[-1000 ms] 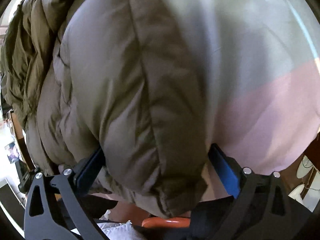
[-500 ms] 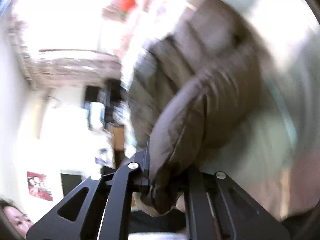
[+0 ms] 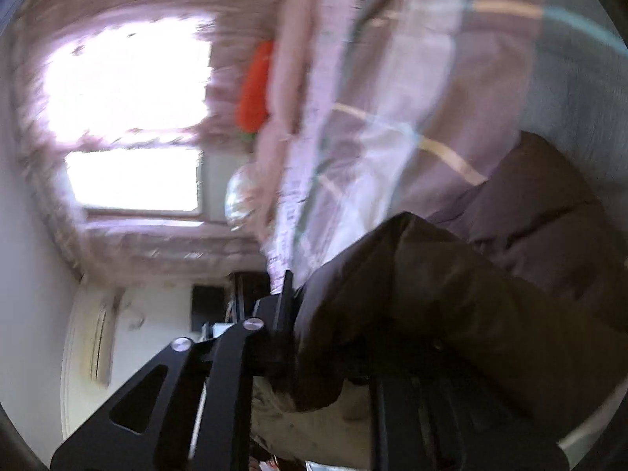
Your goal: Fold large clothes
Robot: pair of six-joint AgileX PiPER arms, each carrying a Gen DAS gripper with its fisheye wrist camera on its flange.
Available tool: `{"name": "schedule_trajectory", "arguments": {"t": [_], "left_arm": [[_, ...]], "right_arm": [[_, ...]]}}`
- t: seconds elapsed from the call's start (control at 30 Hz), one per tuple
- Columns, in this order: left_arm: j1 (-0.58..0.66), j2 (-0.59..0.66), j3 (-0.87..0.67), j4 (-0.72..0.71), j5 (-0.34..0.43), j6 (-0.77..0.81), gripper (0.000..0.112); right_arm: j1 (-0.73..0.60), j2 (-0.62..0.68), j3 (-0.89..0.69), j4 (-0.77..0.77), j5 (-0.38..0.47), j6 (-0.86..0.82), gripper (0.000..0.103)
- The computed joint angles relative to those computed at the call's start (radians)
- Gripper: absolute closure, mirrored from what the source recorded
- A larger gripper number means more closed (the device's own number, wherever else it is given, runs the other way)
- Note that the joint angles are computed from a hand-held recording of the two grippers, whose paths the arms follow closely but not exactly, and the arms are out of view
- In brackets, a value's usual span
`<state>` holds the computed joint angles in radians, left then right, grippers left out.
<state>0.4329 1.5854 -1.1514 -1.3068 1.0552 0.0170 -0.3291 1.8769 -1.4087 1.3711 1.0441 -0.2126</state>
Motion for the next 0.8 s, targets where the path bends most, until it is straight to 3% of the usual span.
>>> {"name": "schedule_trajectory", "arguments": {"t": [0.2, 0.27, 0.33, 0.4, 0.47, 0.5, 0.57, 0.67, 0.73, 0.8], "left_arm": [[-0.047, 0.193, 0.026, -0.25, -0.077, 0.142, 0.095], [-0.04, 0.215, 0.046, -0.372, -0.097, 0.23, 0.088], [-0.037, 0.195, 0.055, -0.403, -0.139, 0.267, 0.086], [-0.053, 0.189, 0.037, -0.384, -0.19, 0.261, 0.086], [-0.069, 0.148, 0.032, -0.327, -0.253, 0.213, 0.082], [-0.076, 0.126, 0.028, -0.294, -0.285, 0.19, 0.077], [-0.09, 0.089, 0.006, -0.229, -0.348, 0.17, 0.066], [-0.095, 0.071, -0.015, -0.203, -0.372, 0.17, 0.062], [-0.089, 0.054, -0.021, -0.18, -0.394, 0.162, 0.062], [-0.086, -0.018, -0.006, -0.113, -0.509, 0.13, 0.055]], "right_arm": [[0.019, 0.151, -0.092, 0.044, -0.01, 0.001, 0.082], [0.014, 0.172, -0.128, 0.054, -0.006, 0.008, 0.077], [0.006, 0.188, -0.155, 0.075, -0.013, -0.008, 0.062], [-0.011, 0.169, -0.137, 0.1, -0.057, -0.041, 0.058], [-0.034, 0.109, -0.069, 0.115, -0.155, -0.063, 0.033], [-0.064, 0.048, -0.018, 0.072, -0.234, -0.046, 0.009], [-0.068, 0.012, -0.033, -0.043, -0.272, 0.036, 0.007], [-0.005, 0.0, -0.215, -0.328, -0.108, 0.101, 0.007], [0.076, -0.089, -0.229, -0.467, -0.107, 0.052, 0.007], [0.179, -0.153, -0.251, -0.571, -0.076, 0.012, 0.007]]}}
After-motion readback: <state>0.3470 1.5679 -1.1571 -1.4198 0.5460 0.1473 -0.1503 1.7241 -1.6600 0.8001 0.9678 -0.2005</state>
